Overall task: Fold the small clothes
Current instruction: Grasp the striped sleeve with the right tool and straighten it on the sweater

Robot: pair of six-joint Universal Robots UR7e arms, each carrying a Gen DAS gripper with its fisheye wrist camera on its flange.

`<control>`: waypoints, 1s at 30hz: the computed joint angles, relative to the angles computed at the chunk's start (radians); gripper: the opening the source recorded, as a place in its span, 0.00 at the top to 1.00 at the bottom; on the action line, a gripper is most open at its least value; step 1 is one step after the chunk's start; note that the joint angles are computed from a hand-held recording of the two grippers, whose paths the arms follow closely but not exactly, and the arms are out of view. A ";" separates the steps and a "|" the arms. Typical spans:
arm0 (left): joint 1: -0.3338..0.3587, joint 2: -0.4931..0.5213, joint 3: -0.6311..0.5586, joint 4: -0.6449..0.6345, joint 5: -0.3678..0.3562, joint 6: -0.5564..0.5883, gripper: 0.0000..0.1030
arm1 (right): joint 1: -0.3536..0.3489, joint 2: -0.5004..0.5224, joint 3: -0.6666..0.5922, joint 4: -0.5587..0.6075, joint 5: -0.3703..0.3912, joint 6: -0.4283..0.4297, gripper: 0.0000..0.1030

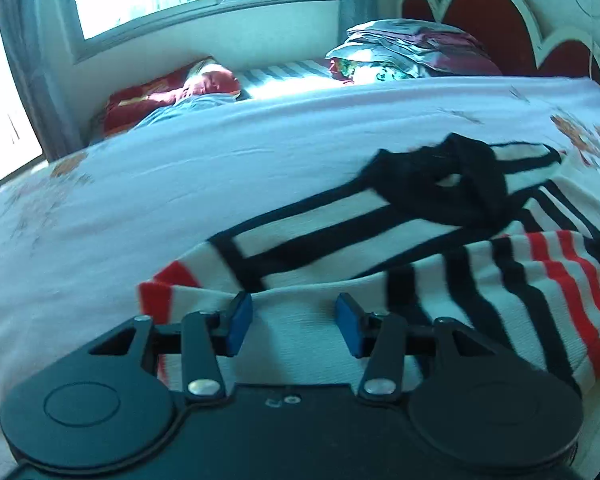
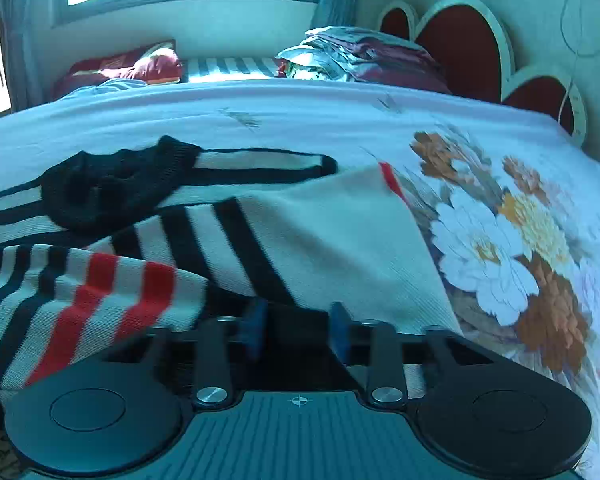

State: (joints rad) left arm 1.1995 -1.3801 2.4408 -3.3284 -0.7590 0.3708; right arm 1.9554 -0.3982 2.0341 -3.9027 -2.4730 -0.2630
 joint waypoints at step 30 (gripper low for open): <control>-0.254 -0.138 0.192 0.184 0.065 -0.354 0.49 | 0.069 -0.036 0.145 -0.168 0.168 0.029 0.54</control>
State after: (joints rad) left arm 0.9450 -1.5185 2.6324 -3.1449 -0.6943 0.0164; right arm 2.0243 -0.4345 2.1787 -4.0704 -2.3047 -0.2342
